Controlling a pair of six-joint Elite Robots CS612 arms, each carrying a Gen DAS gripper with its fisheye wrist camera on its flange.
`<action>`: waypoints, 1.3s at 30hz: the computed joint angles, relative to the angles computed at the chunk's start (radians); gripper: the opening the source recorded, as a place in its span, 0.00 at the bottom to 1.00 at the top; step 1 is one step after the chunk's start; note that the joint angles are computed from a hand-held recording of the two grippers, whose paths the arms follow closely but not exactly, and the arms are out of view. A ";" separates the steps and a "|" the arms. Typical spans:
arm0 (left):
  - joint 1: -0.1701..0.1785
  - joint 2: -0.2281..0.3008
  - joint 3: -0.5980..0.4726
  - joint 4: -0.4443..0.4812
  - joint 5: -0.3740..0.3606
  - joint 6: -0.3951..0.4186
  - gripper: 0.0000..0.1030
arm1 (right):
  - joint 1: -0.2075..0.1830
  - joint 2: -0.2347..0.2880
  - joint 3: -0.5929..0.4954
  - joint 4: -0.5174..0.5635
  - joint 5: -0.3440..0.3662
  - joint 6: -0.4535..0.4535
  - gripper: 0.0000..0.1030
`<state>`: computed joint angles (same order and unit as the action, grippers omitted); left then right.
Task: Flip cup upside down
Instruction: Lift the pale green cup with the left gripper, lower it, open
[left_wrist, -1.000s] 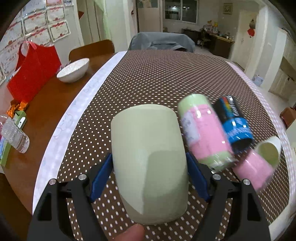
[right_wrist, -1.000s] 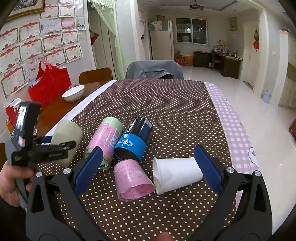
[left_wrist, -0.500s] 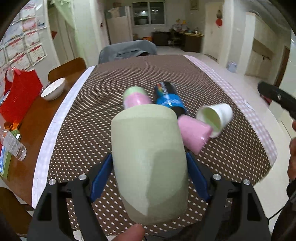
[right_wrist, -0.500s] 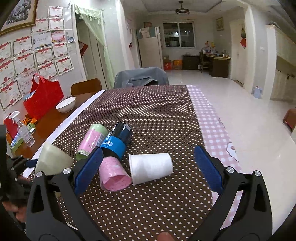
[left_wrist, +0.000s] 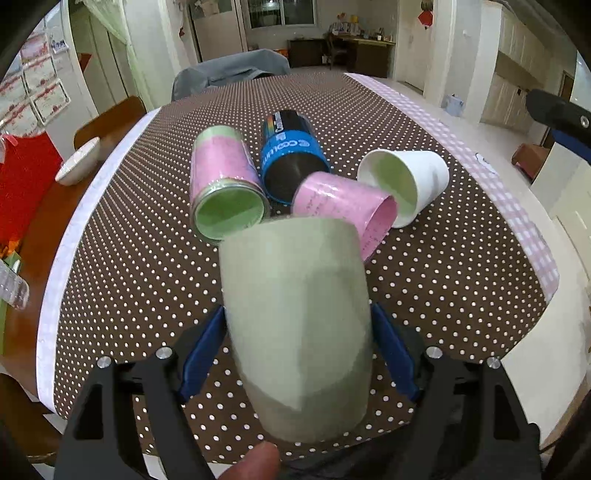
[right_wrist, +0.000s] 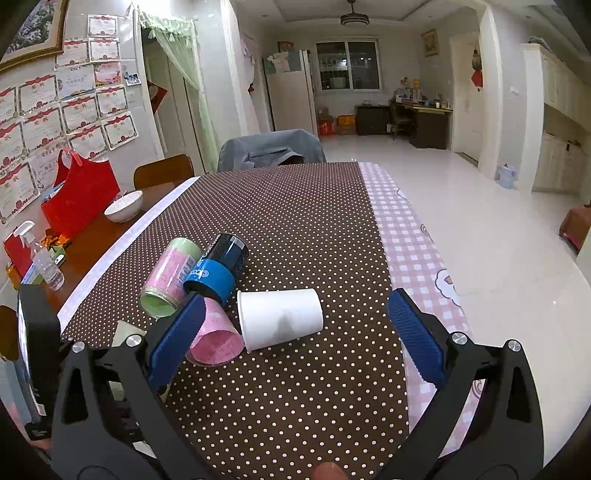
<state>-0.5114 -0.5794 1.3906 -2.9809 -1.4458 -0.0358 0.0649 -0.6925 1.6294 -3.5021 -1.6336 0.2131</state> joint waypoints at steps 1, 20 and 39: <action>-0.003 0.000 0.005 -0.021 0.017 0.010 0.83 | -0.001 0.000 0.000 0.002 0.004 0.000 0.94; -0.018 -0.051 0.094 -0.261 0.164 -0.057 0.88 | -0.006 -0.002 -0.002 -0.022 0.118 0.023 0.94; -0.044 -0.079 0.147 -0.441 0.307 -0.056 0.88 | 0.004 -0.003 0.005 -0.107 0.170 -0.035 0.94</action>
<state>-0.5550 -0.6579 1.5377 -3.4223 -1.1387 -0.0920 0.0687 -0.6951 1.6342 -3.6088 -1.4638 0.1776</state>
